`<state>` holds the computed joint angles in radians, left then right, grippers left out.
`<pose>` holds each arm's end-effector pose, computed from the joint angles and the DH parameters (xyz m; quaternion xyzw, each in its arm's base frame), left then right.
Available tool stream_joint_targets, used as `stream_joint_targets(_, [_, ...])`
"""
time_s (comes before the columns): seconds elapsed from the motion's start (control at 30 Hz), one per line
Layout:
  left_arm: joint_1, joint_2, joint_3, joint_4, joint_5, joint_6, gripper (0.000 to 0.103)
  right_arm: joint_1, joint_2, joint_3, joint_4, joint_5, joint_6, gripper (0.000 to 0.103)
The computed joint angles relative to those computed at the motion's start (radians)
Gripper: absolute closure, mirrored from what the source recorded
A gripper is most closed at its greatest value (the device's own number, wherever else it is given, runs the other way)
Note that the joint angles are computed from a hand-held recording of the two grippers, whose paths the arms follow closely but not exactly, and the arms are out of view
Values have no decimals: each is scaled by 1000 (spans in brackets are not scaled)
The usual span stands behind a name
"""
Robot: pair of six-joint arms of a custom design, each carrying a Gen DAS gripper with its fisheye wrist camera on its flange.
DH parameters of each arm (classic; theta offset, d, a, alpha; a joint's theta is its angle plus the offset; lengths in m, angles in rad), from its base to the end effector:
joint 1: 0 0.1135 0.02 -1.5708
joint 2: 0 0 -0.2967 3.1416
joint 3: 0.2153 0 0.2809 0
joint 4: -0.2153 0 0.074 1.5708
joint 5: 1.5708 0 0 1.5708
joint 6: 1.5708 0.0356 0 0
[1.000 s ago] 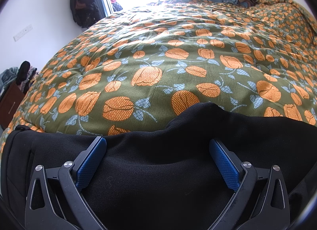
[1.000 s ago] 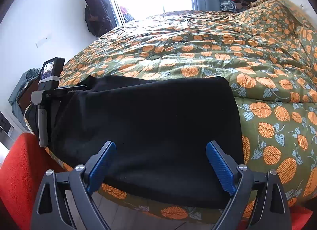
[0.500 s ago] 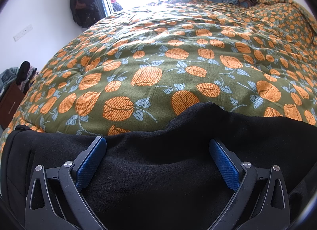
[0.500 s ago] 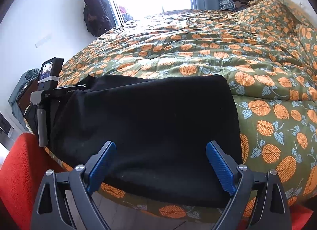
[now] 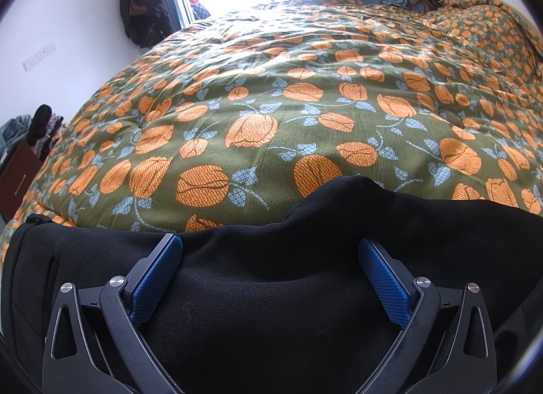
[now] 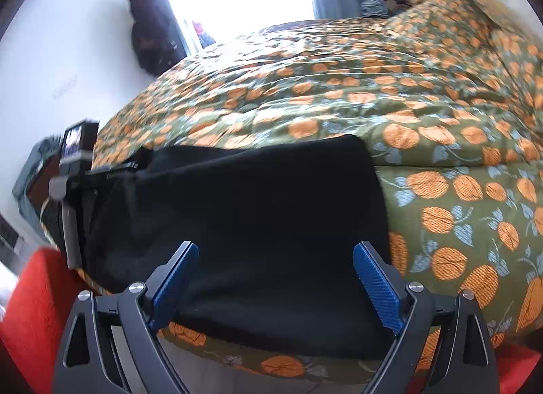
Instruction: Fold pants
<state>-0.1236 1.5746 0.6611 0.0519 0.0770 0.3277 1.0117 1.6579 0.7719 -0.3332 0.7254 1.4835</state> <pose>0.3049 -0.0406 0.1465 0.2227 0.9103 -0.0006 0.3488 0.1794 0.2422 0.1400 0.2755 0.8805 0.0441 0.3832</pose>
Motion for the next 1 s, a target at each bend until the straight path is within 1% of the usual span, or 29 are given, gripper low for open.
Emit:
stream_joint_targets(0.13, [0,0,0,0,0,0,0,8,-13,-13,-12,9,41,11])
stream_joint_targets(0.27, [0,0,0,0,0,0,0,5,3,8,-34,4,24,11])
stream_joint_targets(0.47, [-2,0,-2,5,-6,1,0,5,-2,5,-33,13,34,11])
stream_joint_targets(0.67, [1,5,4,-1,5,-5,0,4,11,22,-60,12,43,11])
stream_joint_targets(0.7, [-6,8,8,-5,-9,-10,0,2,16,30,-69,11,39,11])
stream_joint_targets(0.73, [-22,18,32,-40,-33,-18,0,2,19,34,-72,10,35,11])
stream_joint_targets(0.8, [-17,0,62,-108,-26,-12,1,0,24,46,-82,12,29,11])
stream_joint_targets(0.83, [0,-32,67,-138,1,-22,2,0,25,50,-85,13,28,11])
stream_joint_targets(0.87, [42,-104,59,-179,61,-38,2,-1,28,57,-92,15,27,11])
stream_joint_targets(0.93, [145,-211,67,-285,211,-16,2,-3,30,64,-94,20,22,11])
stream_joint_targets(0.97, [236,-265,98,-391,336,28,1,-4,32,68,-93,20,16,11])
stream_joint_targets(1.0, [325,-288,140,-497,450,84,1,-7,35,72,-89,18,6,11])
